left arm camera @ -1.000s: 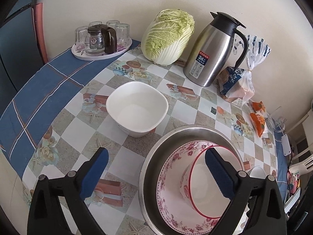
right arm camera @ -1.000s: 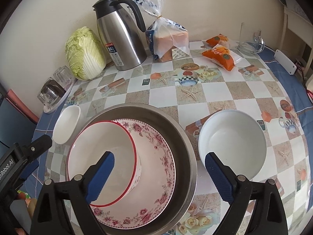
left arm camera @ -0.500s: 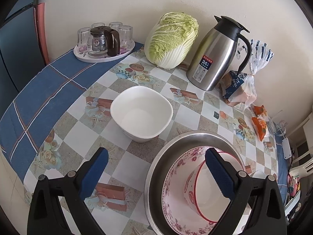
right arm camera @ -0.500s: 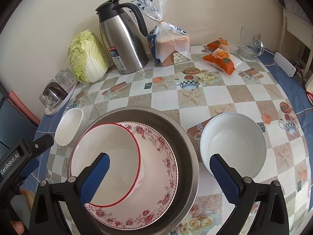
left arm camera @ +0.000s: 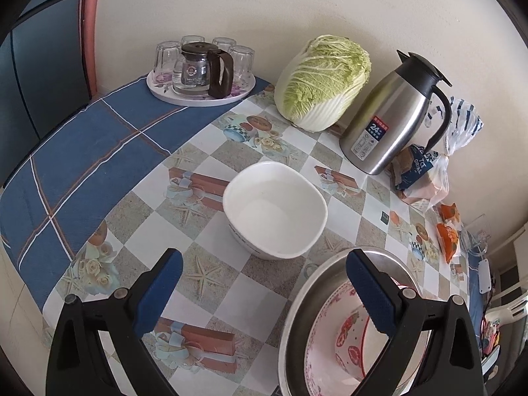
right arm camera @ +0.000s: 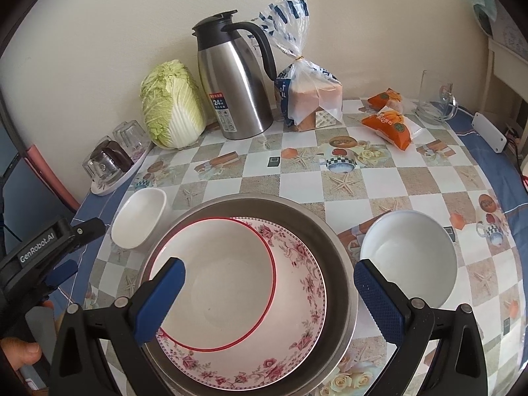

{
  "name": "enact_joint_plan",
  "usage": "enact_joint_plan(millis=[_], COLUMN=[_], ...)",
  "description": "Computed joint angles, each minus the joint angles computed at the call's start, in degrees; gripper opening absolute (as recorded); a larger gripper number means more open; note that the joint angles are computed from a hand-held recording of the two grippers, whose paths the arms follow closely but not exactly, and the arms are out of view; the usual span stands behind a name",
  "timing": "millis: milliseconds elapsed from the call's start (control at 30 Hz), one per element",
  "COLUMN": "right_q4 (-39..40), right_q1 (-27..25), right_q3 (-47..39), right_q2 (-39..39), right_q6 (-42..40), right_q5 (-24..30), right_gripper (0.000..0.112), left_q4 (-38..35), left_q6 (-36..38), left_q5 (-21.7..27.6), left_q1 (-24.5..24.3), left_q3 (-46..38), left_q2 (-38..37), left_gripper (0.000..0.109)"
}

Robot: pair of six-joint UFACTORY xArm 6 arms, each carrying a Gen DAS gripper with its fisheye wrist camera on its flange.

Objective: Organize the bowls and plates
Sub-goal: 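Move both grippers to the rim of the white square bowl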

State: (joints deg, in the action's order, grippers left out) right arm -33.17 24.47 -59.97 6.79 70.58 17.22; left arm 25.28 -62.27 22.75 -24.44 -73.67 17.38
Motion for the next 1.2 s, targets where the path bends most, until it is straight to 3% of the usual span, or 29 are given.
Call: enact_joint_plan(millis=[300, 467, 767, 900, 1200], right_q4=[2.9, 9.0, 29.8, 38.1, 36.0], right_q1=[-0.5, 0.0, 1.5, 1.5, 2.1], right_q3=[0.5, -2.0, -13.1, -19.3, -34.6], right_q2=[-0.4, 1.1, 6.1, 9.0, 17.4], right_q6=[-1.8, -8.2, -31.0, -37.5, -37.6], right_q5=[-0.7, 0.3, 6.9, 10.6, 19.8], right_gripper=[0.103, 0.103, 0.103, 0.103, 0.103], left_q4=[1.5, 0.0, -2.9, -0.5, -1.2], left_q6=[-1.3, 0.4, 0.6, -2.4, -4.7], left_q5=[-1.0, -1.9, -4.8, -5.8, -10.7], left_q1=[2.5, 3.4, 5.5, 6.5, 9.3], left_q3=[0.0, -0.5, 1.3, 1.9, 3.5], left_q2=[0.5, 1.4, 1.3, 1.0, 1.5], left_gripper=[0.099, 0.099, 0.099, 0.099, 0.099])
